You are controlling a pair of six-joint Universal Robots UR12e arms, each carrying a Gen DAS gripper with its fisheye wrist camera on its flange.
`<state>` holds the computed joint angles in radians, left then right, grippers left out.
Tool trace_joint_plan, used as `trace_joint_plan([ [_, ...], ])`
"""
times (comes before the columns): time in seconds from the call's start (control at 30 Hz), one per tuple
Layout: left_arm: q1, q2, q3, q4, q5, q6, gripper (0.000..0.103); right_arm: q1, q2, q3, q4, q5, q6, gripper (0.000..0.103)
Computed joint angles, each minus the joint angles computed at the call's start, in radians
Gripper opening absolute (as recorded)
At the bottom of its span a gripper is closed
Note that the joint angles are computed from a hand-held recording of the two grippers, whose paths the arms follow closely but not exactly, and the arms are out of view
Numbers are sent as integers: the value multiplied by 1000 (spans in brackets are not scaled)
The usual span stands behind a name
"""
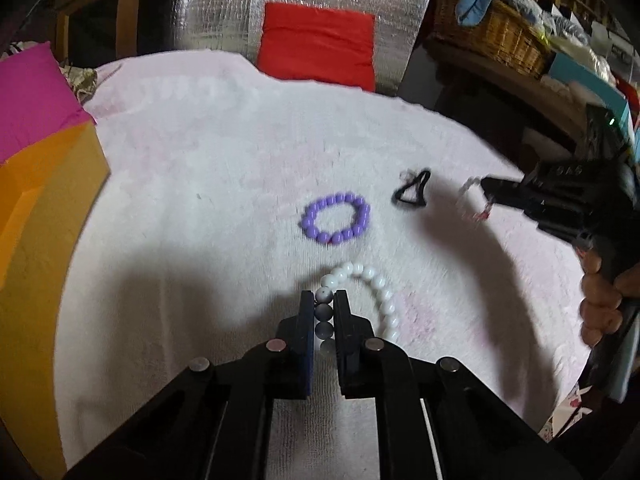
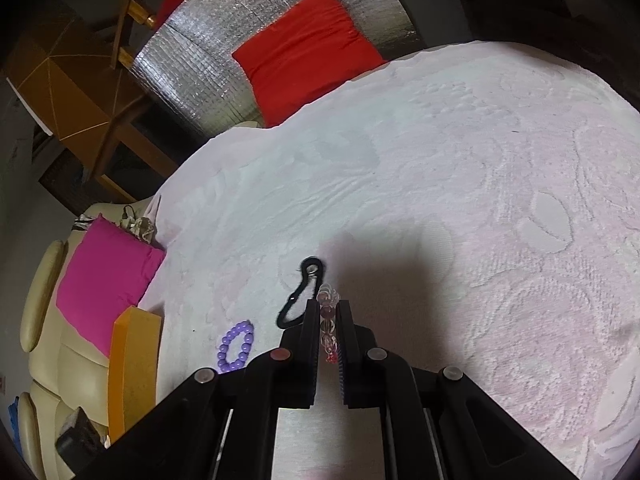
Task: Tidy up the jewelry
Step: 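Carry both bracelets into the orange box and open both tools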
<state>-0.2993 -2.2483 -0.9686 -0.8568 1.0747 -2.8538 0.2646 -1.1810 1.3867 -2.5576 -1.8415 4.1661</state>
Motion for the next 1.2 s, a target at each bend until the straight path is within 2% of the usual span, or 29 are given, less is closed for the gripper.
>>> trace_joint_plan([
  [0.17,16,24,-19,101,-21,-40,9,12,27,-37,-25,8,-34,9],
  [0.3,34,34,-9,150,-23,-82,9,26,59,-82,-39,23,-65,9],
  [0.5,72,43,5,243,-32,-191,9,53,127,-183,-52,55,-123,9],
  [0.63,104,41,34,274,-25,-256,9,73,190,-282,-63,96,-189,9],
  [0.73,136,35,55,303,-29,-296,9,81,240,-365,-56,168,-226,9],
  [0.87,168,4,118,269,-13,-325,9,88,319,-496,-44,270,-259,9],
  [1.0,187,-49,207,203,18,-303,9,88,401,-629,-28,362,-263,9],
  [1.07,198,-78,251,151,12,-304,9,90,458,-731,16,401,-270,9],
  [1.2,204,-137,335,54,55,-307,9,98,590,-979,168,406,-288,9],
])
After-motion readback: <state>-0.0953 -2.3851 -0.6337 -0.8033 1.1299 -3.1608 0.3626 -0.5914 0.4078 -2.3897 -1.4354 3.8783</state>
